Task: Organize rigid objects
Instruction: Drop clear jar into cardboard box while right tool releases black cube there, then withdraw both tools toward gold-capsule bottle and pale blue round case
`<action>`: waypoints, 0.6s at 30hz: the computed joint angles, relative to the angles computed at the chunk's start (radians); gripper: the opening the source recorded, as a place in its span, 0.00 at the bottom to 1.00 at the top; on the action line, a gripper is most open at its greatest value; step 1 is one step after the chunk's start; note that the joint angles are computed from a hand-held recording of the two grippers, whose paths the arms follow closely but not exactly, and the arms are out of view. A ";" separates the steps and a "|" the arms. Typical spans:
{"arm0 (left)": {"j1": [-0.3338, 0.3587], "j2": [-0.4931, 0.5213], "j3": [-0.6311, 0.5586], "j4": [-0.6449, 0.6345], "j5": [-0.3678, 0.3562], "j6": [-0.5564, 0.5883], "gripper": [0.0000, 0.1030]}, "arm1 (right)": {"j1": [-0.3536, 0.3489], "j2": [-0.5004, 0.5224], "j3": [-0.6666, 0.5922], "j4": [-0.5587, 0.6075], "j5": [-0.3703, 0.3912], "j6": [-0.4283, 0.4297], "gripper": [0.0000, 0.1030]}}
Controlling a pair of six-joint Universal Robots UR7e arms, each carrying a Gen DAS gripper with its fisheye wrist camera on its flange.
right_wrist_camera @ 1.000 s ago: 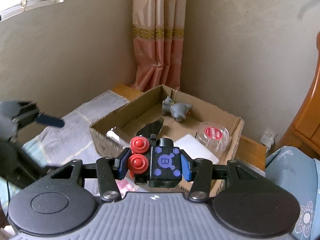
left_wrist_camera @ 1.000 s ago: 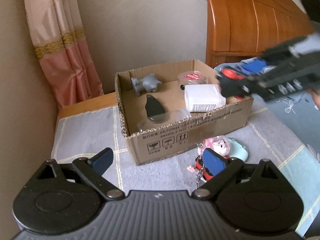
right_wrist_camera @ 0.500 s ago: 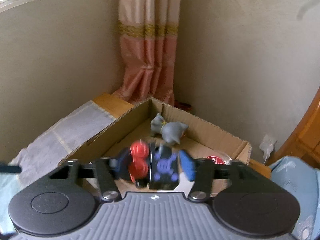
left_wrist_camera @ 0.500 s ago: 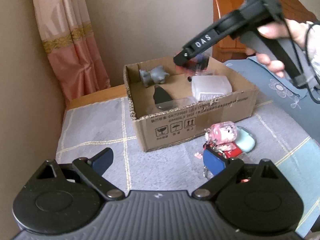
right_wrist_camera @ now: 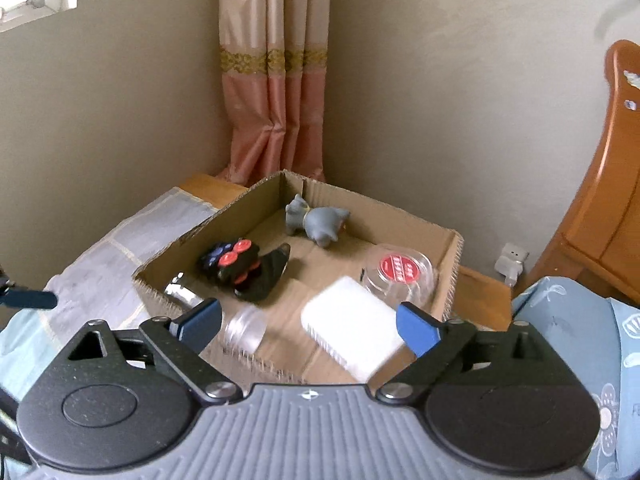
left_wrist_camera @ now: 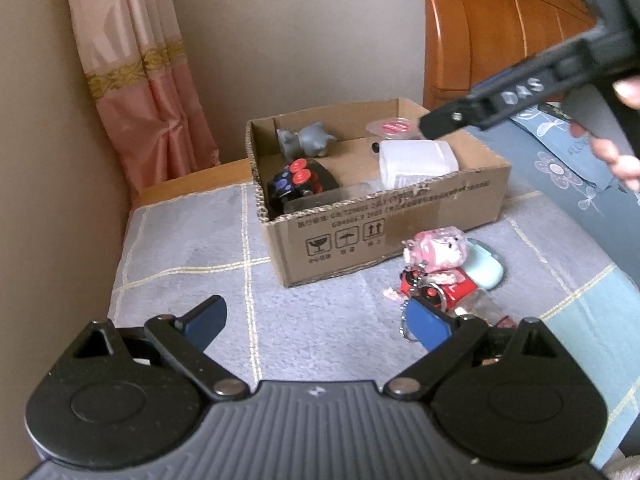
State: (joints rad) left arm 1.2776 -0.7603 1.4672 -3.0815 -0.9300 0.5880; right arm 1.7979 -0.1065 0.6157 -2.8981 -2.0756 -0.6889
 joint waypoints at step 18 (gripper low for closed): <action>-0.029 -0.030 0.056 0.041 0.001 -0.052 0.93 | -0.064 -0.155 0.396 -0.172 0.006 0.114 0.99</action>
State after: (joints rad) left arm 1.2489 -0.7903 1.5231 -3.0407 -0.9288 0.5360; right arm 1.7341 -0.2619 1.0113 -3.0697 -2.0691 -0.5747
